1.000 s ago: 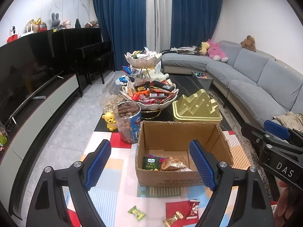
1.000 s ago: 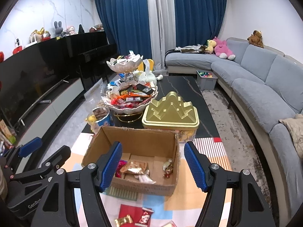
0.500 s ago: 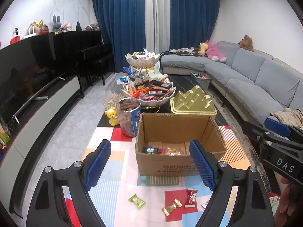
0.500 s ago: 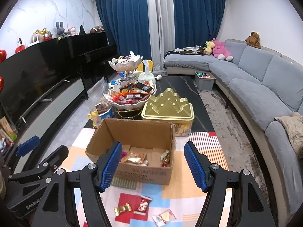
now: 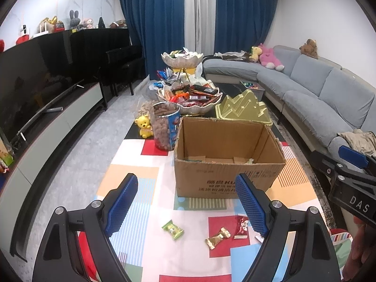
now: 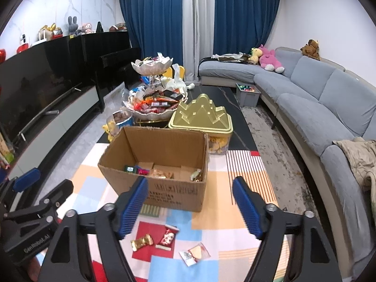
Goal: Organize snacks
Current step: 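Withdraw both tools from the box toward the remaining candies on the cloth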
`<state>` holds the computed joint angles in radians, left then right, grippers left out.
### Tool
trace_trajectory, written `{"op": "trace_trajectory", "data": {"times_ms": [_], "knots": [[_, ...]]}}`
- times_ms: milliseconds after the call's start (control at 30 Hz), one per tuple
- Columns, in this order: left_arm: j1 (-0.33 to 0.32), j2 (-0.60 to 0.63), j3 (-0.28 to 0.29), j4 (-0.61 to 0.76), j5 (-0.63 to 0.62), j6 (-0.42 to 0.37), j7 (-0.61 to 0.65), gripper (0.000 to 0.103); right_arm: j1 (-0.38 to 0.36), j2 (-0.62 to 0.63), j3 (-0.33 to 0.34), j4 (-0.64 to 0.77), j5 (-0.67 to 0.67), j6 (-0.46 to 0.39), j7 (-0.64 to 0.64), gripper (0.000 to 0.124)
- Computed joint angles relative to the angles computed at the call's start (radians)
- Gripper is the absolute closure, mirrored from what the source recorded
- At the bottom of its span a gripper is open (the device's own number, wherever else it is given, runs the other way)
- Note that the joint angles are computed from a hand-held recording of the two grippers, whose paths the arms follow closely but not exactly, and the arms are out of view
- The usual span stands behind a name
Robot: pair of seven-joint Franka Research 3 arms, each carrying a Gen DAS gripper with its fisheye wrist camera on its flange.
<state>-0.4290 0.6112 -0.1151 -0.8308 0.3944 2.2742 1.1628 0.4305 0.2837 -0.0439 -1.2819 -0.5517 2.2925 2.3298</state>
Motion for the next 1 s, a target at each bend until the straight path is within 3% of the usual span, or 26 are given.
{"op": "trace_trajectory", "data": {"times_ms": [433,767,1000], "knots": [[0.043,-0.15,-0.017,-0.343,0.05,0.155,-0.091,0.016,0.001,-0.055,0.022,-0.153,-0.06,0.055,0.074,0.047],[0.068,-0.188,-0.025,-0.483,0.074,0.186,-0.141,0.016,0.004,-0.04,0.029,-0.198,-0.055,0.045,0.108,0.047],[0.083,-0.17,-0.026,-0.493,0.076,0.167,-0.173,0.016,0.017,-0.009,0.025,-0.193,-0.05,0.037,0.103,0.047]]}}
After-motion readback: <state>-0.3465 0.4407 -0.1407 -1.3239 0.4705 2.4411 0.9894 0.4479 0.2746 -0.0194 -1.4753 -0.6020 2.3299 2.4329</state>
